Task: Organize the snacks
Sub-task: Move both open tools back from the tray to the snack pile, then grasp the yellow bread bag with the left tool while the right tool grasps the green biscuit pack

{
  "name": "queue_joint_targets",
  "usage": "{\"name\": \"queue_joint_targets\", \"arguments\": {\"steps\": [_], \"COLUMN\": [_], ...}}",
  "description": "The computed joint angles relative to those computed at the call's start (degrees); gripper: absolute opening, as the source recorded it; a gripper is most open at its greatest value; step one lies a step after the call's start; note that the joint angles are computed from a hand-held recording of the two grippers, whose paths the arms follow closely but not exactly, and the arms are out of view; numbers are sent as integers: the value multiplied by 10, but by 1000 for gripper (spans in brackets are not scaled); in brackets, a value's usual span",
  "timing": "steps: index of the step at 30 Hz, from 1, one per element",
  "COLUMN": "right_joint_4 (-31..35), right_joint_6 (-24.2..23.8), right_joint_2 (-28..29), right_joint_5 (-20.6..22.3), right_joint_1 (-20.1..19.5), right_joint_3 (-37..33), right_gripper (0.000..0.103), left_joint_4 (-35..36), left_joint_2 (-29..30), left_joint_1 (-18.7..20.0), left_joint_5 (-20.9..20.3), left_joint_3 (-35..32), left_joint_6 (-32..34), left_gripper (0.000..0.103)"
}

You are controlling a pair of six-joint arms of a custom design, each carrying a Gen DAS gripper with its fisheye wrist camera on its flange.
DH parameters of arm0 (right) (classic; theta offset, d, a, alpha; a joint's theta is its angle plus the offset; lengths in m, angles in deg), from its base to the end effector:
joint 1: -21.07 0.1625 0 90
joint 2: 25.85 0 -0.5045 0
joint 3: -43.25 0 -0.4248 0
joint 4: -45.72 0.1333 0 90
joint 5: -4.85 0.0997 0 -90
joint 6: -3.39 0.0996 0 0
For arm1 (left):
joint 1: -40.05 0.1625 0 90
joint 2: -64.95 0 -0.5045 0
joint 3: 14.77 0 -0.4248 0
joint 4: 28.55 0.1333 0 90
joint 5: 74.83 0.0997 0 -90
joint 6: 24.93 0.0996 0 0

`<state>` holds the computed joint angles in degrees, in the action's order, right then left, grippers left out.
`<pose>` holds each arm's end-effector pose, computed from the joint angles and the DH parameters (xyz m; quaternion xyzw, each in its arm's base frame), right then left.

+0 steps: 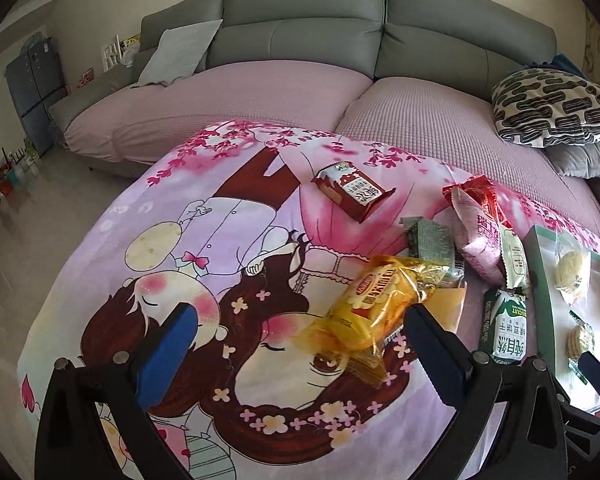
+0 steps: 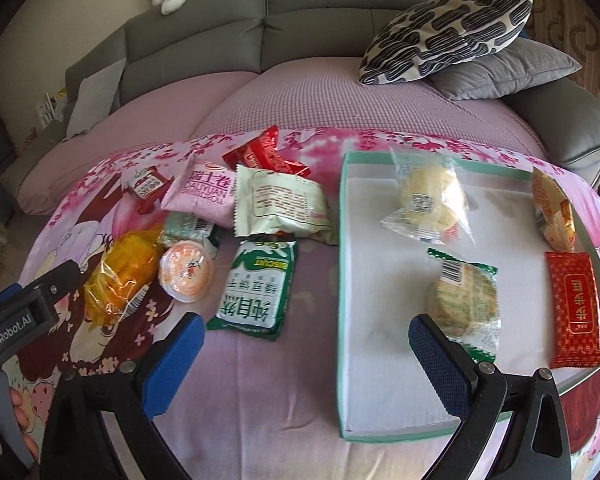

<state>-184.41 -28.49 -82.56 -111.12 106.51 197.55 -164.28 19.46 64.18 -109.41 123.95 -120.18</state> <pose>0.0612 -0.3608 0.1646 0.1352 -0.9016 0.2703 0.3094 -0.2363 -0.3418 -0.0135 -0.0243 0.8313 -0.3614 0.4215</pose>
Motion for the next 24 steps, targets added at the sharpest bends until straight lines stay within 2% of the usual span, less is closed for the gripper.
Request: {"name": "queue_joint_targets", "arguments": {"steps": [3,10,15,18,22,24], "right_joint_4": [4,-30,-22,-21,-4,6], "right_joint_6": [4,-11,-13,-25,-28,-28], "right_joint_2": [16,58,66,65,55,49], "right_joint_5": [7,7,10,11,24,30], "right_joint_1": [8,28,28,27,12,5], "right_joint_3": [-3,-9,-17,-18,-19,-19], "right_gripper": [103,103,103,103,103,98], "left_joint_4": [-16,-82,-196,-271,-280,-291], "left_joint_2": [-8,-17,4,21,37,49], "left_joint_1": [4,14,26,35,47,50], "left_joint_5": [2,13,20,9,0,0], "left_joint_3": [13,41,52,51,31,23], "left_joint_6": [0,18,93,158,189,213], "left_gripper": [102,102,102,102,102,102]}}
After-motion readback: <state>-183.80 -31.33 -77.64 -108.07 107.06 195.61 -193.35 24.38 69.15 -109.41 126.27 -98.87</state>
